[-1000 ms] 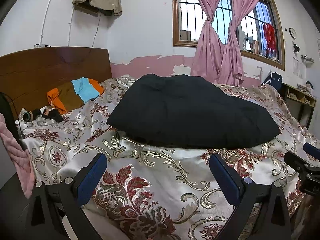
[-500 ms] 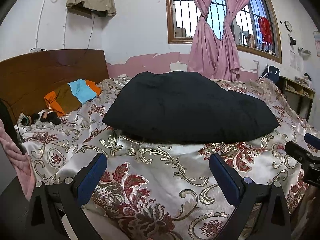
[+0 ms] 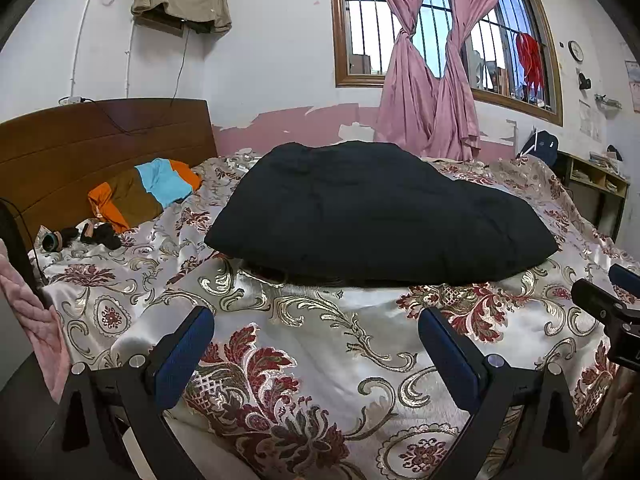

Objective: Fold large clothes

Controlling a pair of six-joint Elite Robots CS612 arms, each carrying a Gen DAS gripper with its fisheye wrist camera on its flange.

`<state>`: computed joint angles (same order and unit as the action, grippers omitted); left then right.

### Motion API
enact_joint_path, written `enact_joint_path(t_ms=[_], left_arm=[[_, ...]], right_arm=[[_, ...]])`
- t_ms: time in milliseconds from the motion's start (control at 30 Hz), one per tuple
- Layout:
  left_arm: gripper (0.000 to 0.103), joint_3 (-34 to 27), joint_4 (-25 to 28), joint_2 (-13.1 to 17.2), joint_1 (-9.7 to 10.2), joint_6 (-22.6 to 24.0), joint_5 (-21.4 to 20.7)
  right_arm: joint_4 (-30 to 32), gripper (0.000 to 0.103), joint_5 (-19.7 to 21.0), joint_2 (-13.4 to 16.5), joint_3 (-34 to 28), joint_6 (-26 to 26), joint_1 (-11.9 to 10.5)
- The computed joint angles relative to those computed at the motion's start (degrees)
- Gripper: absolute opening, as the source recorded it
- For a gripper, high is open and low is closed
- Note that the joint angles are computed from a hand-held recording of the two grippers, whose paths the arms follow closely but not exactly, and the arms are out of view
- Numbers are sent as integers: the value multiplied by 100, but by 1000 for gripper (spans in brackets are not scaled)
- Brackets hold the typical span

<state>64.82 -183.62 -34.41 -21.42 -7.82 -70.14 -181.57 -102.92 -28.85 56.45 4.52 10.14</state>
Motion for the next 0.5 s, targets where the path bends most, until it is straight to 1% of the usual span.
enact_joint_path(t_ms=[500], left_arm=[[103, -3, -25, 6, -1, 5, -2]], right_arm=[[-9, 102, -11, 2, -8, -11, 6]])
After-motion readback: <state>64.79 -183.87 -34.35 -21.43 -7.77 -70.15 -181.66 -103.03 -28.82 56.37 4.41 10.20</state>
